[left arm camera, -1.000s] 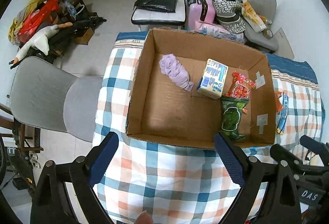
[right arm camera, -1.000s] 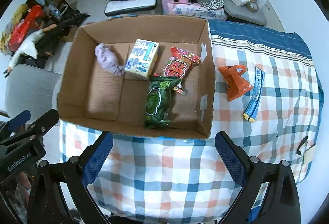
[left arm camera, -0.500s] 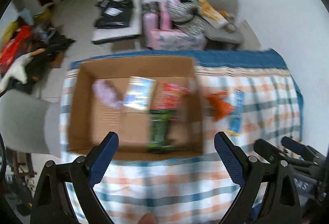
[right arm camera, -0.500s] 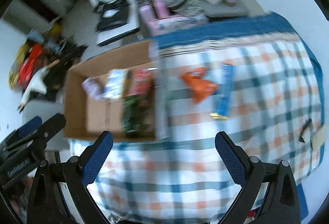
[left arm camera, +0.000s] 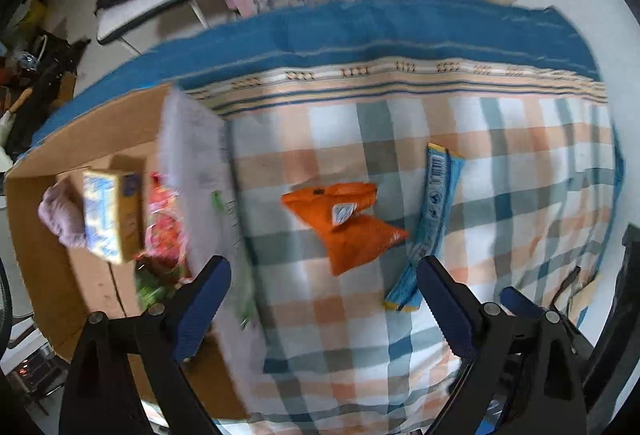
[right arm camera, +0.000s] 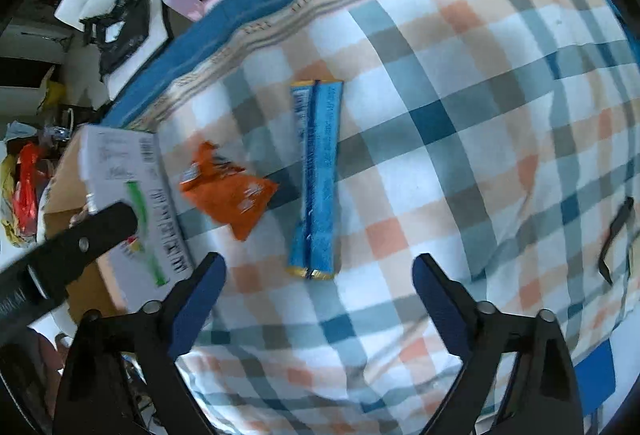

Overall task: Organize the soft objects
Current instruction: 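Grasp the orange pouch with left tool while right tool grasps blue stick pack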

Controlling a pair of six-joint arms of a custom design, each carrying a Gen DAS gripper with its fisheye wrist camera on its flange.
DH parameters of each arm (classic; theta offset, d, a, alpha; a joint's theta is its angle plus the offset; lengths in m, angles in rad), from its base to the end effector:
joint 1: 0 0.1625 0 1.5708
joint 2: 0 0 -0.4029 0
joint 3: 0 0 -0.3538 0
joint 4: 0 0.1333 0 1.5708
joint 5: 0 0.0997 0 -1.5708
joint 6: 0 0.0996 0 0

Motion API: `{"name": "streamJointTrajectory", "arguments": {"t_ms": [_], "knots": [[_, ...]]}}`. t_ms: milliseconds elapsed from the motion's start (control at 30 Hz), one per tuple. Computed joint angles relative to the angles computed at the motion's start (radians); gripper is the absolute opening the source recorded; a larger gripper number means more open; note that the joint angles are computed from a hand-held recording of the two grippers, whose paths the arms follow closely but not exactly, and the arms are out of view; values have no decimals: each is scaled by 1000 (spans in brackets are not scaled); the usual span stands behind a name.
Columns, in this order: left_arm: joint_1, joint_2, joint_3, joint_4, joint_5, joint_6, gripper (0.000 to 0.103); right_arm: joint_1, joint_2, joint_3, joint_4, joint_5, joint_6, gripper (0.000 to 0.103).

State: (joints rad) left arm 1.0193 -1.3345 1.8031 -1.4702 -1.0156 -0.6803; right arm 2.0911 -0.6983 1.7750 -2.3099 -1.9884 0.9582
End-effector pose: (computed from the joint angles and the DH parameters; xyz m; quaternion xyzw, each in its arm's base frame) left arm -0.0767 -0.4792 0.2694 0.0174 0.9261 0.0685 0.3707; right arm 0.3492 -0.4226 -0.0089 -0.1755 -0.9489 0.0162 0.2617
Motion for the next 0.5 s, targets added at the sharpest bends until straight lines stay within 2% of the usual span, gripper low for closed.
{"name": "streamJointTrajectory", "arguments": {"t_ms": [133,300,433,500], "knots": [[53,105,-49,20,-21,-5,95,-57,43,-3,-39,25,-34,67],[94,177,-74,51,-15,-32,95,-94,88,-10,-81,36,-65,65],[92,198,-86,70,7,-66,95,-117,111,-7,-129,61,-72,64],[95,211,-99,85,-7,-65,94,-126,115,-8,-126,50,-68,64]]}}
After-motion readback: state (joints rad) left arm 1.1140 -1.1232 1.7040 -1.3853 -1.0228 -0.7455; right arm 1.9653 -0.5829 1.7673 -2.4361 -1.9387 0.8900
